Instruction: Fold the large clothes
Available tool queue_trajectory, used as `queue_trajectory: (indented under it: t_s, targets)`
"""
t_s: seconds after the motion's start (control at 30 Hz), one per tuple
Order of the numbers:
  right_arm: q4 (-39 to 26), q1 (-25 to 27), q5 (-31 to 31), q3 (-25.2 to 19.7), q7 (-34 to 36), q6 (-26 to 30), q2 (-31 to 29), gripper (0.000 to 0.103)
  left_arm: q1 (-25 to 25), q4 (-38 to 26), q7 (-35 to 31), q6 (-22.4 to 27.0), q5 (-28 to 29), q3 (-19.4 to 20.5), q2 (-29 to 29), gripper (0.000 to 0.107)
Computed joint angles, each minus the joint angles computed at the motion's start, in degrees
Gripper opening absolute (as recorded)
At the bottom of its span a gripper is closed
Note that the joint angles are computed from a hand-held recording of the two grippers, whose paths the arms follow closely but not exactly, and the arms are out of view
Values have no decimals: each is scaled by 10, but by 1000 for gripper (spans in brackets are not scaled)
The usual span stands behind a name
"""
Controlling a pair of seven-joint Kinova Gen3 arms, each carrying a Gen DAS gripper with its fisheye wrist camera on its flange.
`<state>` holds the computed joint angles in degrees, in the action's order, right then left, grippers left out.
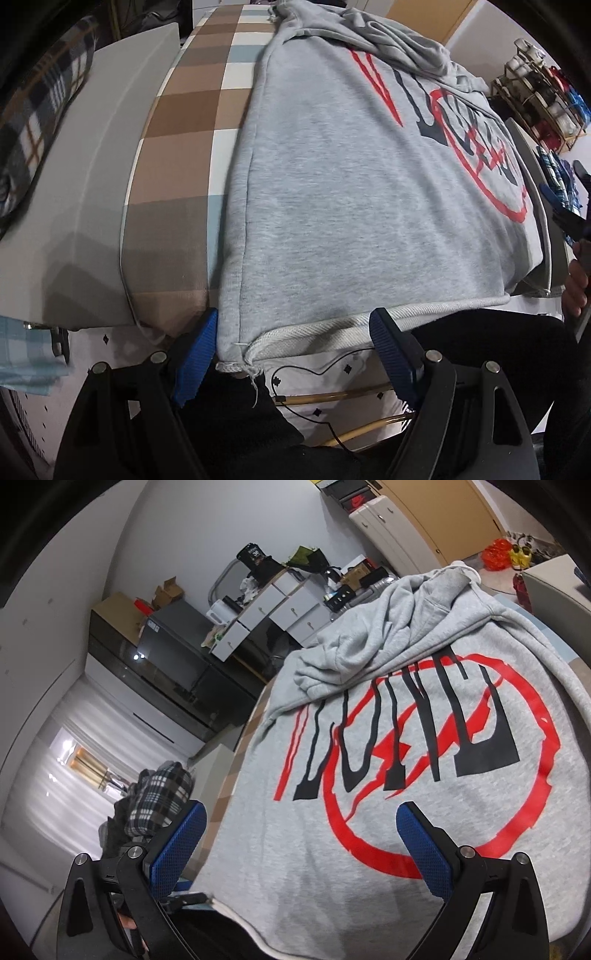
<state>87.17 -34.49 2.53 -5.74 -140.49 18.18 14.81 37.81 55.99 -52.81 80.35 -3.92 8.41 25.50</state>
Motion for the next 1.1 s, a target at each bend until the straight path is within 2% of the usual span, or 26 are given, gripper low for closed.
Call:
queue_trajectory:
  t_s: [0.17,0.3,0.4,0.53,0.6,0.7,0.77,0.83,0.93,1.0,1.07,1.1]
  targets:
    - [-1,4,-4,2,-7,10,3,103,-19,38,-22,-54,21,8,-25,78]
    - [5,13,-12,-2,-10,4,1,103,-65,82,-82,-122,87,30,-50,78]
    - [2,18,-17,-5,-7,8,2,103,-98,92,-110,-140,139,43,-48,78]
    - [4,20,-21,-8,-3,4,0,103,-80,44,-93,-89,130,23,-22,78]
    - [8,21,-22,-9,1,-2,-3,103,-60,9,-66,-43,91,17,-4,78]
    - [12,12,-14,-1,-6,-6,-7,103,-16,-39,-70,27,37,-9,22,78]
    - [16,14,-16,-3,-8,-12,-11,103,-28,-67,-64,60,43,6,40,78]
    - [31,27,-30,-14,1,-32,-19,103,-25,-86,-62,85,42,-1,54,78]
    - [56,50,-58,-35,22,-69,-32,103,-21,-92,-61,90,43,-8,58,79]
    - [67,48,-63,-33,28,-84,-41,103,-18,-87,-57,87,55,-19,54,79]
    - [75,69,-78,-54,48,-95,-47,103,-53,-44,-67,49,92,2,33,79]
    - [78,95,-98,-80,71,-100,-49,103,-80,-25,-63,25,115,27,25,79]
